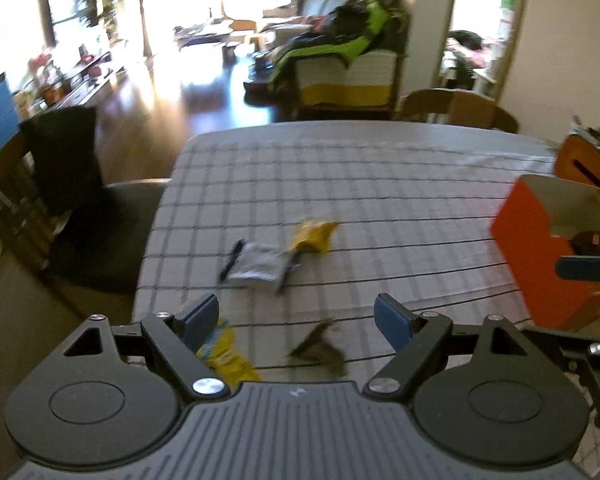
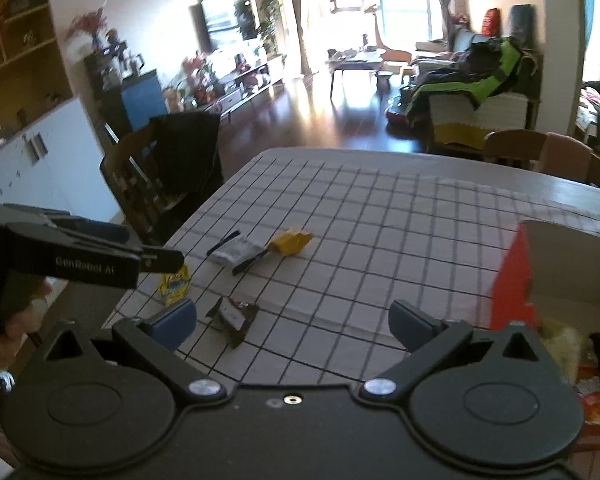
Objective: Organize snacks
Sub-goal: 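Move both open tools back over the remaining snacks on the table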
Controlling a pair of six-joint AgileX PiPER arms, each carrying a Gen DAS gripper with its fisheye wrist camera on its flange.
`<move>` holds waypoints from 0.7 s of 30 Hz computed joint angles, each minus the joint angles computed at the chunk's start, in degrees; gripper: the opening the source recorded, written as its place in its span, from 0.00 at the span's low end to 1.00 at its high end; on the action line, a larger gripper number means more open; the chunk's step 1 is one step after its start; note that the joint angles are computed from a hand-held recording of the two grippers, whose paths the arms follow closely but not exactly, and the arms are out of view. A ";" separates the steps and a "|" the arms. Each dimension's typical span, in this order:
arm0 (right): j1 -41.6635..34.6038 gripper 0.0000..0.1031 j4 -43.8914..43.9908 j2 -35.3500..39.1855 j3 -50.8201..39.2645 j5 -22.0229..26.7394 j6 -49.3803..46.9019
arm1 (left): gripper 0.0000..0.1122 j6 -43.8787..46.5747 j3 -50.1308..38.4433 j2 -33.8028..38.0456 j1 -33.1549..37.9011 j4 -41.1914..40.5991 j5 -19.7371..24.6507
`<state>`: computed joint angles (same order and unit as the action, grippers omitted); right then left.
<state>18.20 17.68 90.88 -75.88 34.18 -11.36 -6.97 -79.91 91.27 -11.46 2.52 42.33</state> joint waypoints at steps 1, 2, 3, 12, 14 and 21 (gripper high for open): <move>0.66 0.99 -0.48 0.80 -0.59 0.13 0.18 | 0.76 -0.43 0.13 0.32 0.62 0.41 0.08; 1.35 0.99 -0.68 1.89 -1.41 0.22 -0.10 | 0.76 -1.00 0.07 0.78 1.12 0.72 0.35; 1.85 0.99 -0.72 2.75 -1.83 0.07 -0.53 | 0.76 -1.48 -0.11 1.23 1.55 0.76 0.73; 5.33 0.97 -1.23 12.13 -8.46 1.54 -7.02 | 0.76 -9.04 -3.91 8.89 5.65 3.98 4.69; 5.50 0.96 -0.21 14.48 -10.26 2.53 -10.01 | 0.76 -10.57 -5.23 10.90 6.30 4.44 5.58; 5.86 0.87 2.77 23.18 -17.83 6.85 -18.46 | 0.76 -14.66 -11.07 18.24 7.31 4.77 8.48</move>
